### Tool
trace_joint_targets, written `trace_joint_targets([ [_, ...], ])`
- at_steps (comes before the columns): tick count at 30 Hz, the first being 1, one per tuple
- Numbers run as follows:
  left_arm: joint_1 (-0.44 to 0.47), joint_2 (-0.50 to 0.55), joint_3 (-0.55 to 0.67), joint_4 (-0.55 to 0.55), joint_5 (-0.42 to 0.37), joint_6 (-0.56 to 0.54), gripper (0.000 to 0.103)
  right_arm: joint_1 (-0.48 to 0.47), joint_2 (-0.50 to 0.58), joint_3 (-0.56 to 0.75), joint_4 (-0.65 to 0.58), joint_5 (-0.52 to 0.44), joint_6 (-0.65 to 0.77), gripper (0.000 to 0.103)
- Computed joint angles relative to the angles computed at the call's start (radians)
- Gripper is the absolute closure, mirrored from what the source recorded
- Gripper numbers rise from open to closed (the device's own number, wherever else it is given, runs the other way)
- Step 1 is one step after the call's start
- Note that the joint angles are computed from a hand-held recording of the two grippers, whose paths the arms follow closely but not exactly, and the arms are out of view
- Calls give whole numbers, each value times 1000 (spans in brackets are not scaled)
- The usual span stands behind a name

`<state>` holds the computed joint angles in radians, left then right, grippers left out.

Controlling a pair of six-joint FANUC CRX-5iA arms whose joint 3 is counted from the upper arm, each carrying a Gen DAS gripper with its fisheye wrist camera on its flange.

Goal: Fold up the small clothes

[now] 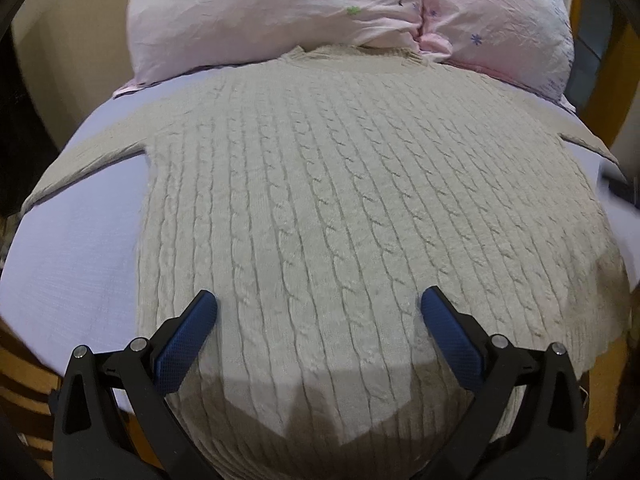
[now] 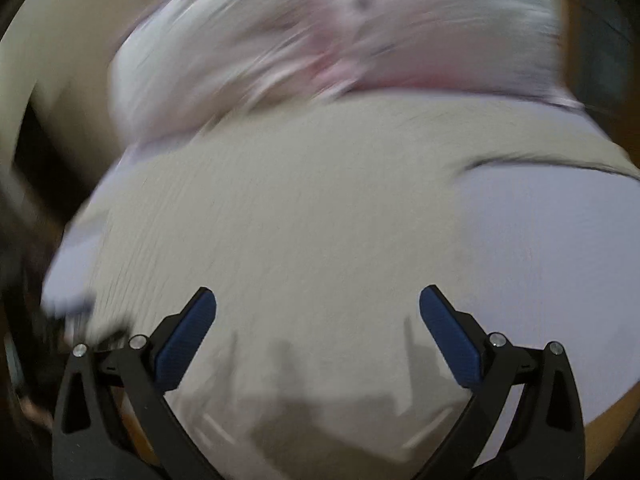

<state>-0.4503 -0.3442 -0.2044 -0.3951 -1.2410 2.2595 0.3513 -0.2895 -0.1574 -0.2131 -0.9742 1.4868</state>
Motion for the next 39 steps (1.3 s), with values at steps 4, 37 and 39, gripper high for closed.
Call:
trace_joint_targets([
  [4, 52, -30, -9, 1, 34, -19, 1, -213, 158, 123, 14, 105, -126, 15],
  [37, 1319, -450, -462, 784, 361, -475, 18, 117, 299, 348, -131, 174, 304, 91],
  [39, 1347, -425, -475, 824, 347, -478, 23, 188, 344, 386, -157, 23, 352, 78],
])
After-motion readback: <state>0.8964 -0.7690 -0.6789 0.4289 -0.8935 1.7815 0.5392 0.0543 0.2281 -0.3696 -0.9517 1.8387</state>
